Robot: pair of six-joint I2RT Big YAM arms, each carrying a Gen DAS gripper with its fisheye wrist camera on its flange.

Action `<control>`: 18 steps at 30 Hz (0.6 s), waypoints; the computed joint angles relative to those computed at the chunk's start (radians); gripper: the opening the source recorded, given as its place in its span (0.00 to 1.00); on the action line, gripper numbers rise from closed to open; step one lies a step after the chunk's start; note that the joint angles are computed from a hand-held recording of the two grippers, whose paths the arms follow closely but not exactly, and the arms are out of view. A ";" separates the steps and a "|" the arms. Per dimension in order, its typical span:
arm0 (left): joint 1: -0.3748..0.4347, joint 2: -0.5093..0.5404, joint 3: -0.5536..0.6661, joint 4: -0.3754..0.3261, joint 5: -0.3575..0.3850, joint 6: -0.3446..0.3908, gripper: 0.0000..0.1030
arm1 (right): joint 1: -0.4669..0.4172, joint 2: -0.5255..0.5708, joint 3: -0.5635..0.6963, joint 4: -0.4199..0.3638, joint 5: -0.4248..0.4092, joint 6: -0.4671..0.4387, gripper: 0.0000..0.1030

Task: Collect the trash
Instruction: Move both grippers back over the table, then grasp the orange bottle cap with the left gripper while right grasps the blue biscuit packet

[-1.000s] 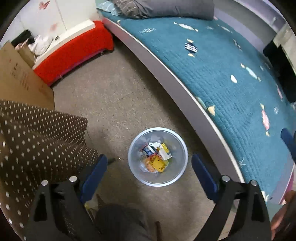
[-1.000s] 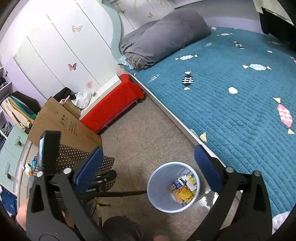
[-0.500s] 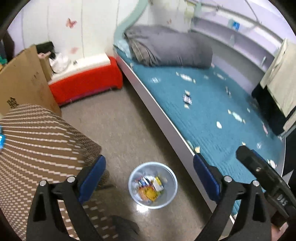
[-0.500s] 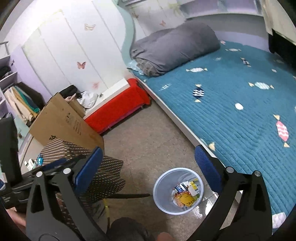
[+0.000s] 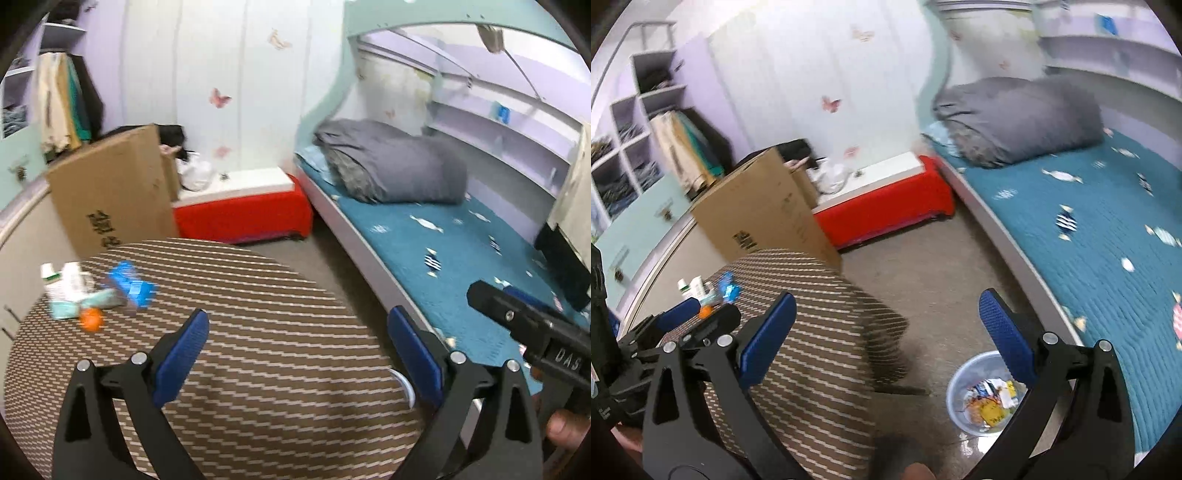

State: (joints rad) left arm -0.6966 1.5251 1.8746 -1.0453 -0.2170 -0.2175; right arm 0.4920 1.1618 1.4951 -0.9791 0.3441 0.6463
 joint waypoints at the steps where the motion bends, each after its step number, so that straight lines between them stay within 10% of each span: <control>1: 0.020 -0.021 -0.025 0.010 0.001 0.006 0.93 | 0.019 0.033 0.032 -0.001 -0.003 -0.010 0.94; 18: 0.400 -0.092 -0.189 0.013 0.093 0.041 0.93 | 0.111 0.556 0.555 -0.164 -0.152 -0.188 0.94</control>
